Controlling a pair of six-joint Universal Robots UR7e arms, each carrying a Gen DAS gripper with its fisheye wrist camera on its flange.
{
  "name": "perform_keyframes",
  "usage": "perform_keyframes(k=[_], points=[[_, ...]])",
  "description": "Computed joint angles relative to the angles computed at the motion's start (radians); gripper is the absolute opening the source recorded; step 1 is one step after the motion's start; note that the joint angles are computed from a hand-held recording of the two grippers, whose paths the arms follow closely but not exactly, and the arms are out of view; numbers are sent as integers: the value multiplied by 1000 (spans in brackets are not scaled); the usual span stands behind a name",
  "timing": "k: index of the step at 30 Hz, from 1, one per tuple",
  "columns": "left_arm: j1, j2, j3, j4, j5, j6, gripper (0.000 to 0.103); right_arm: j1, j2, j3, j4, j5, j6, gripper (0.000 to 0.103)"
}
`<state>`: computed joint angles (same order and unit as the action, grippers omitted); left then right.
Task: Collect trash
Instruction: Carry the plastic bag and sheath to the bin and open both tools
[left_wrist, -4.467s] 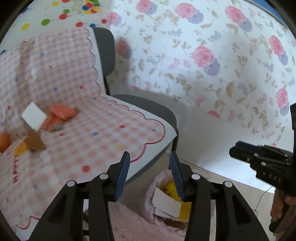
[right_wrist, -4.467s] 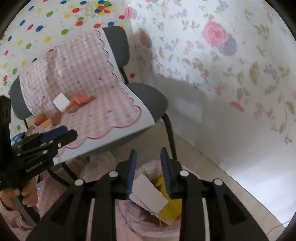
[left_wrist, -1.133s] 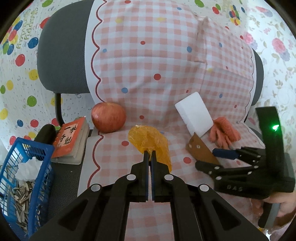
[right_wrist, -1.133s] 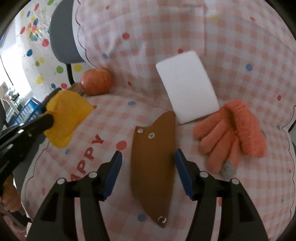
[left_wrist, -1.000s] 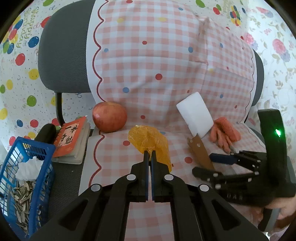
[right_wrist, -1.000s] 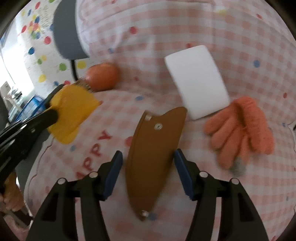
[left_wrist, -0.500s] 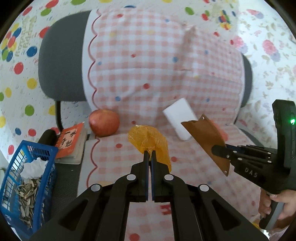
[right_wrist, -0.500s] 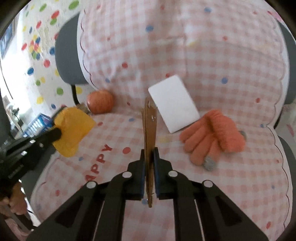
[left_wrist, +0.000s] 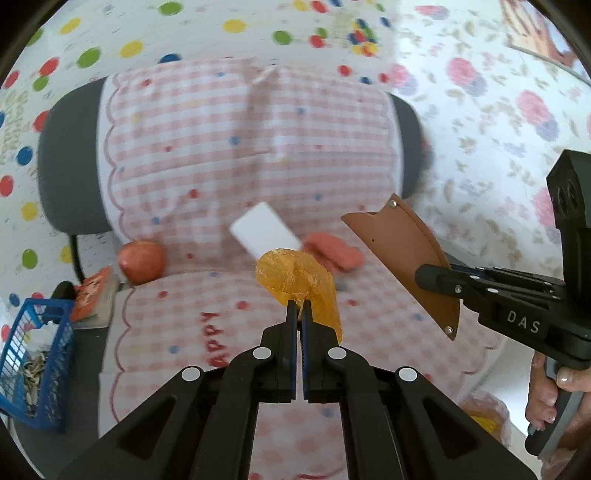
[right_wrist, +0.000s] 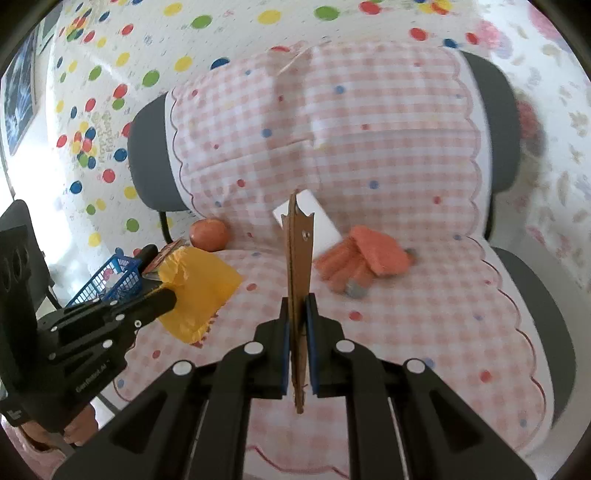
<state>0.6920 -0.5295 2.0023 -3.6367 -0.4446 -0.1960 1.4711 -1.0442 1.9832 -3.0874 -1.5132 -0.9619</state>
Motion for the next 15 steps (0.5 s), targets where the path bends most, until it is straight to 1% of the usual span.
perform_keyframes(k=[3,5,7,10,12,15], points=[[-24,23,-9,-2,-29,3,2,-31,-48,48,-35,13,4,8],[-39,41,-18,1,-57,0,2,-56,-82,90,-89,16,-6,8],[-47,59,-29,5,-89,1,2,-80,-112,122,-116,22,-5,8],[-60,94,-56,20,-131,12,2,-132,-169,175,-157,36,-3,8],[-67,116,-73,44,-176,10,2,-168,-204,215,-205,34,-10,8],[-79,140,-101,88,-223,11,2,-220,-257,255,-228,31,-9,8]])
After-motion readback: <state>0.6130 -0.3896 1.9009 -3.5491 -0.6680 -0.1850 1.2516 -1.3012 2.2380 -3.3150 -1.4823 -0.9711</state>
